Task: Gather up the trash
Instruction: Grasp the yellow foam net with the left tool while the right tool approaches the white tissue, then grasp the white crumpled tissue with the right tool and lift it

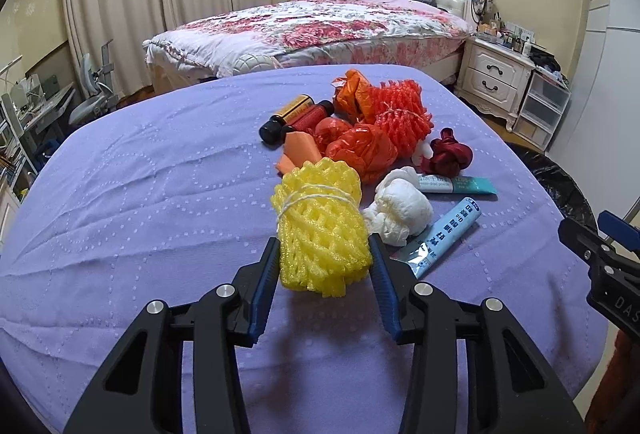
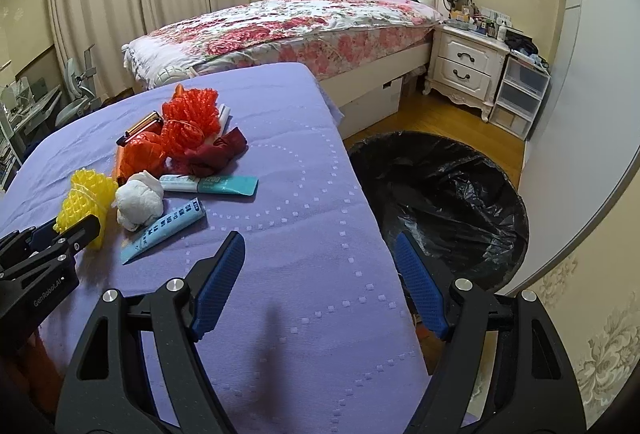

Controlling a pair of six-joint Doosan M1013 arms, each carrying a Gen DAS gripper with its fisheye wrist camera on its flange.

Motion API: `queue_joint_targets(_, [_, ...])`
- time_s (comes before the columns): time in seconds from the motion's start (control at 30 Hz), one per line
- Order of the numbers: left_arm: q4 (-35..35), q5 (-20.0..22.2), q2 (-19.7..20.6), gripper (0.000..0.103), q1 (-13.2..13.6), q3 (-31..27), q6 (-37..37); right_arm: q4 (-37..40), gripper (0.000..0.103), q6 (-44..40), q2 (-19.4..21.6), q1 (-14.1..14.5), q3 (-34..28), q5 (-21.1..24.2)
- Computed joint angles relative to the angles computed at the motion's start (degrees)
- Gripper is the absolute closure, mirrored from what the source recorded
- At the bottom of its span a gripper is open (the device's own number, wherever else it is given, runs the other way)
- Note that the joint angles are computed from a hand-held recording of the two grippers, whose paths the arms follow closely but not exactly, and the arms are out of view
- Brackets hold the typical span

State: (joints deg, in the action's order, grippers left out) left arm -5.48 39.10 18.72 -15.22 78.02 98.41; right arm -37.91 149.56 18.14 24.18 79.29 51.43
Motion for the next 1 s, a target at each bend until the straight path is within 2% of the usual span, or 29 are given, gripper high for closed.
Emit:
queue_joint_targets(0.43, [6.9, -1.31, 0.07, 0.059, 3.65, -0.08, -7.84, 4.64, 0.029, -12.07, 4.88, 2.14, -7.71, -2.36])
queue_joint_targets(0.6, [9.94, -2.86, 0.01, 0.059, 4.54, 0.38, -10.12, 9.93, 0.039, -19.14, 7.88, 2.48, -11.96, -2.17])
queue_joint_targets(0.73, [9.52, -2.64, 0.19, 0.059, 5.15, 0.26, -10.29, 13.65, 0.047, -22.7, 9.81, 2.34, -14.69, -1.0])
queue_joint_targets(0.8, [8.92, -2.15, 0.39, 0.059, 5.34, 0.06, -10.18, 15.59, 0.066, -24.68, 10.71, 2.12, -15.94, 0.06])
queue_joint_targets(0.83, [8.45, -1.89, 0.53, 0.059, 5.44, -0.08, -9.98, 16.38, 0.069, -25.24, 10.89, 2.14, -16.12, 0.33])
queue_joint_targets(1.0, [7.4, -1.76, 0.57, 0.059, 5.57, -0.12, -9.36, 14.79, 0.072, -24.55, 10.36, 2.53, -15.53, 0.06])
